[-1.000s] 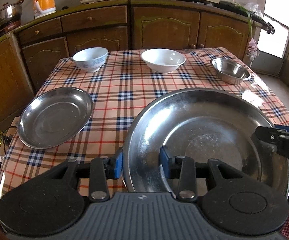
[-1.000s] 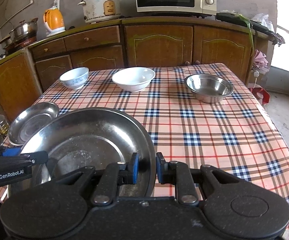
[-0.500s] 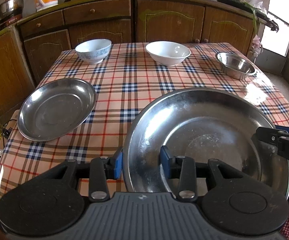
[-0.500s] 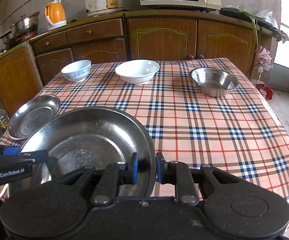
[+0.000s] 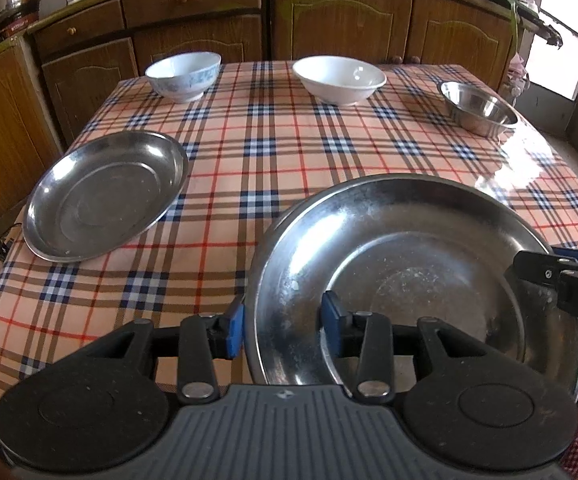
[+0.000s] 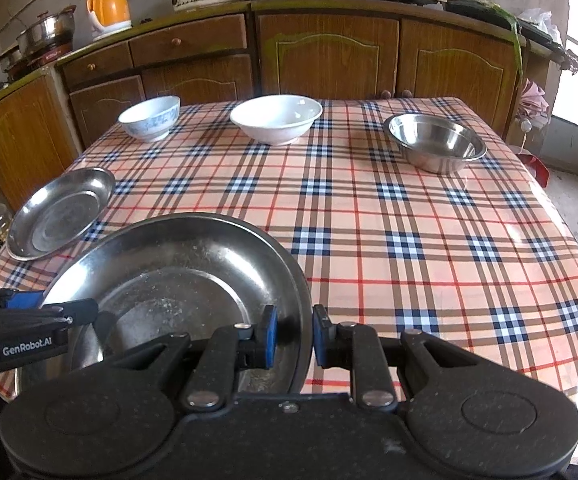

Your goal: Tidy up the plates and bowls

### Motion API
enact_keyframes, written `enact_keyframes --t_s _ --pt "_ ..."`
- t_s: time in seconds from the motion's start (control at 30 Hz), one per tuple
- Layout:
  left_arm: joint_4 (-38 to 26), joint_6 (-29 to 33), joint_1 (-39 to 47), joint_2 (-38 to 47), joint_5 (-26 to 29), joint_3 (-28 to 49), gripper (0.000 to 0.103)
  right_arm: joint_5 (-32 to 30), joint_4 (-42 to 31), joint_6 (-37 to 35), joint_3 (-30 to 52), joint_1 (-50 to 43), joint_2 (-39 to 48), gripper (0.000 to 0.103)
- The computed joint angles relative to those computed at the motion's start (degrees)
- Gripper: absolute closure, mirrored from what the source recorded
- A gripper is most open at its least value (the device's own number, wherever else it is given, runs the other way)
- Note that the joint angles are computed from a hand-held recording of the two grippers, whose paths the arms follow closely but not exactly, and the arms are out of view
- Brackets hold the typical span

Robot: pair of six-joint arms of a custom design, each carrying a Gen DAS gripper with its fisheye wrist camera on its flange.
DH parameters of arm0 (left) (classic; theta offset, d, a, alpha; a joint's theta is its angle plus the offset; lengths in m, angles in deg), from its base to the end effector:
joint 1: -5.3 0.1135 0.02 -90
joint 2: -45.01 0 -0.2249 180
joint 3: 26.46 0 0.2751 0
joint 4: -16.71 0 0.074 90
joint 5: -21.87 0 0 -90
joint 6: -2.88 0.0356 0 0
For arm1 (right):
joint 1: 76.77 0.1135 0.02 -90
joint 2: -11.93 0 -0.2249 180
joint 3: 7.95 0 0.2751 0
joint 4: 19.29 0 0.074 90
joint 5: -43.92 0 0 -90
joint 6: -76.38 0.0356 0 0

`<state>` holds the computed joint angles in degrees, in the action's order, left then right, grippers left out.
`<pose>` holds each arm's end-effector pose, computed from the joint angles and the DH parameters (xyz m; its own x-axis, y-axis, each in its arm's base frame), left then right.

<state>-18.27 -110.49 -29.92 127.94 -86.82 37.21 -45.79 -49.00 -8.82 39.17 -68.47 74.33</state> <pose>0.2639 -0.1723 0.1585 -0.7646 0.0798 -0.6396 0.0981 0.9952 0.0069 0.2560 0.0372 0.1628 -0.7089 -0.0189 -0.7050 -0.0818 0.9951 0.0556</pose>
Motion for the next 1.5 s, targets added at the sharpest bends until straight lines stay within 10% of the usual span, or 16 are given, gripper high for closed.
enact_keyframes --t_s 1.5 --pt "8.24 6.49 3.64 12.55 0.51 4.67 0.061 6.45 7.89 -1.28 7.75 3.33 18.11 0.077"
